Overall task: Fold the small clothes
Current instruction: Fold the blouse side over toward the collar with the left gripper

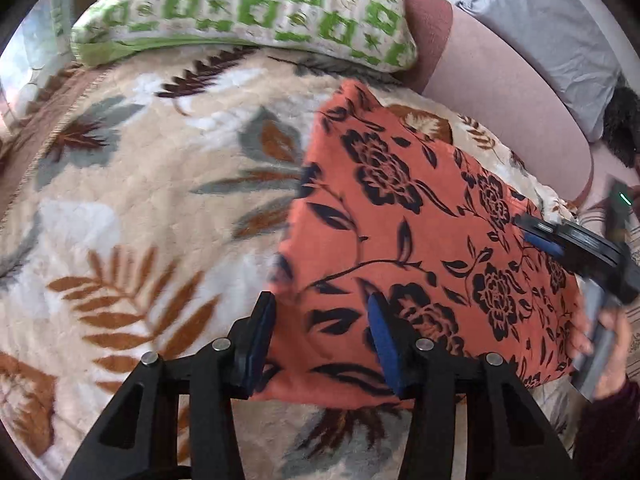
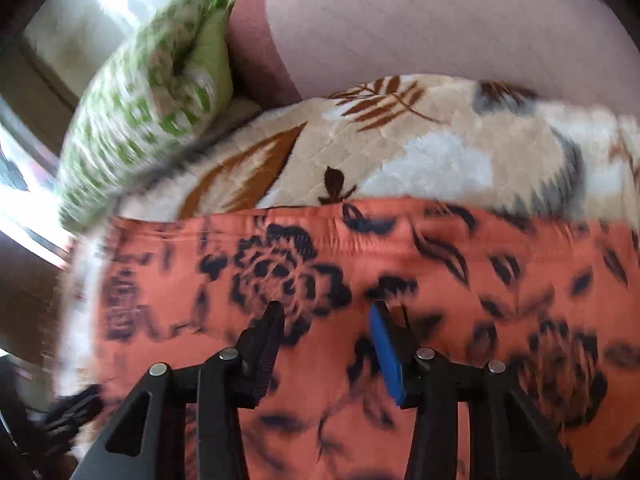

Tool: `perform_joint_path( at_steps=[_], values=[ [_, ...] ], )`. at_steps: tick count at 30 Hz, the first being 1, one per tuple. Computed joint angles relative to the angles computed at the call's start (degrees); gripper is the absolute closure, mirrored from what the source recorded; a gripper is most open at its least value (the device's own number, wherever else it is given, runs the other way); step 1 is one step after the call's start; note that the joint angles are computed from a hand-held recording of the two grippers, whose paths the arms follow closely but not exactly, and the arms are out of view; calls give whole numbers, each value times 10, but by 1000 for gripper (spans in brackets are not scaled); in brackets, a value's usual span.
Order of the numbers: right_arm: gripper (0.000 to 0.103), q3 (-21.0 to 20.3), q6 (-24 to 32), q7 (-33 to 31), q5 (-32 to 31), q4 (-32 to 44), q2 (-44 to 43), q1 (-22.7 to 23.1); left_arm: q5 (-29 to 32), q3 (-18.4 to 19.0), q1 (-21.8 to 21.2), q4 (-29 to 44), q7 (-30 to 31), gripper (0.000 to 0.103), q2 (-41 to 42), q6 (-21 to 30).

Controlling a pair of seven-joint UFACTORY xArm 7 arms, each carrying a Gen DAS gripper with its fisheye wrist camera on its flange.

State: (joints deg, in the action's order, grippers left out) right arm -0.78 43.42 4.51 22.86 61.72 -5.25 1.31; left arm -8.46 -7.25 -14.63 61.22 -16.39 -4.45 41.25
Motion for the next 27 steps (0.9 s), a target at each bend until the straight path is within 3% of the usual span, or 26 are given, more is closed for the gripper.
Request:
perform_joint_path(
  at_steps=[2, 5, 9, 13, 20, 27],
  values=[
    [37, -19, 7, -23, 52, -57, -75, -6, 23, 0, 5, -10, -23, 53, -13, -2],
    [34, -61, 37, -18, 112, -152, -207, -12, -37, 11, 0, -66, -8, 53, -77, -18],
    [33, -97, 77, 34, 121, -249, -358, -37, -88, 16, -14, -110, -4, 45, -129, -29],
    [33, -116, 96, 106, 117, -333, -483, -69, -117, 13, -26, -116, -19, 45, -133, -33],
    [33, -129, 76, 183, 93, -401, -546, -88, -132, 10, -25, -123, -74, 40, -126, -45],
    [30, -146, 29, 210, 111, -434, -540, -72, -230, 24, -42, -126, -92, 40, -80, -94]
  ],
)
